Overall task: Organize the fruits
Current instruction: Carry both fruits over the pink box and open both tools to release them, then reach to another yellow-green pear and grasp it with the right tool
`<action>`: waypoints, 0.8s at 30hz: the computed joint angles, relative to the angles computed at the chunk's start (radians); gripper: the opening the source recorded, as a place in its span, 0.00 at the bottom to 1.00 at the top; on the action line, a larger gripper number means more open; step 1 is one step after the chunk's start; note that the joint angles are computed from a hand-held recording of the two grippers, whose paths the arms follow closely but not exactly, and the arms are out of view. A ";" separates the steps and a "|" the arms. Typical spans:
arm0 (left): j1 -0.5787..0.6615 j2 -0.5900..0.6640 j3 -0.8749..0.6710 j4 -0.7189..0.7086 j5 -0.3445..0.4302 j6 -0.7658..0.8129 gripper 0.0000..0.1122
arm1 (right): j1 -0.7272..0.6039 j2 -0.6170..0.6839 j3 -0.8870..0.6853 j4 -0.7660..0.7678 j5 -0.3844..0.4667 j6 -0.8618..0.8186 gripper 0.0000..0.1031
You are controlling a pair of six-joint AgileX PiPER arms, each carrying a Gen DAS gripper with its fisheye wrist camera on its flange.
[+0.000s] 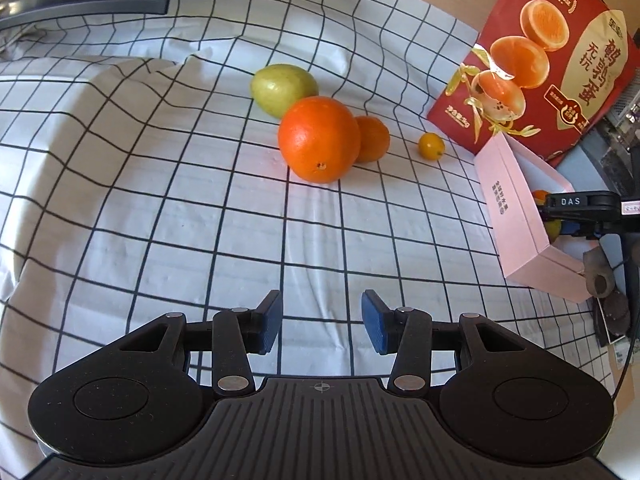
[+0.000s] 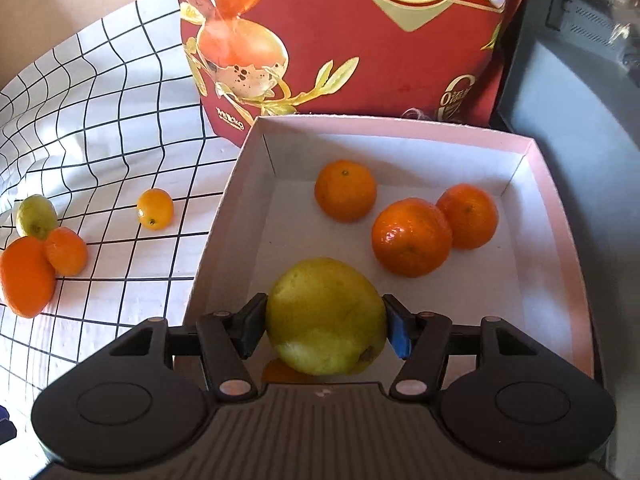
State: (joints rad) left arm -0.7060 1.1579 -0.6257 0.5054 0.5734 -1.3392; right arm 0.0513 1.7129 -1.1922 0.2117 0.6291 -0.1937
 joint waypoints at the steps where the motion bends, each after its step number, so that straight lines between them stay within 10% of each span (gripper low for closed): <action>1: 0.003 0.001 0.003 -0.003 -0.008 0.003 0.43 | 0.006 -0.010 0.007 -0.014 -0.005 0.011 0.60; 13: 0.114 -0.046 0.068 -0.050 -0.061 0.065 0.43 | 0.131 -0.223 0.152 -0.349 -0.118 0.245 0.64; 24: 0.232 -0.211 0.169 -0.061 -0.058 0.094 0.43 | 0.399 -0.199 0.056 -0.242 -0.087 0.255 0.69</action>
State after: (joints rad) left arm -0.4745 0.9465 -0.4571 0.4445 0.5153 -1.2450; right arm 0.4499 1.5139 -1.1357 -0.0303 0.5422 0.0612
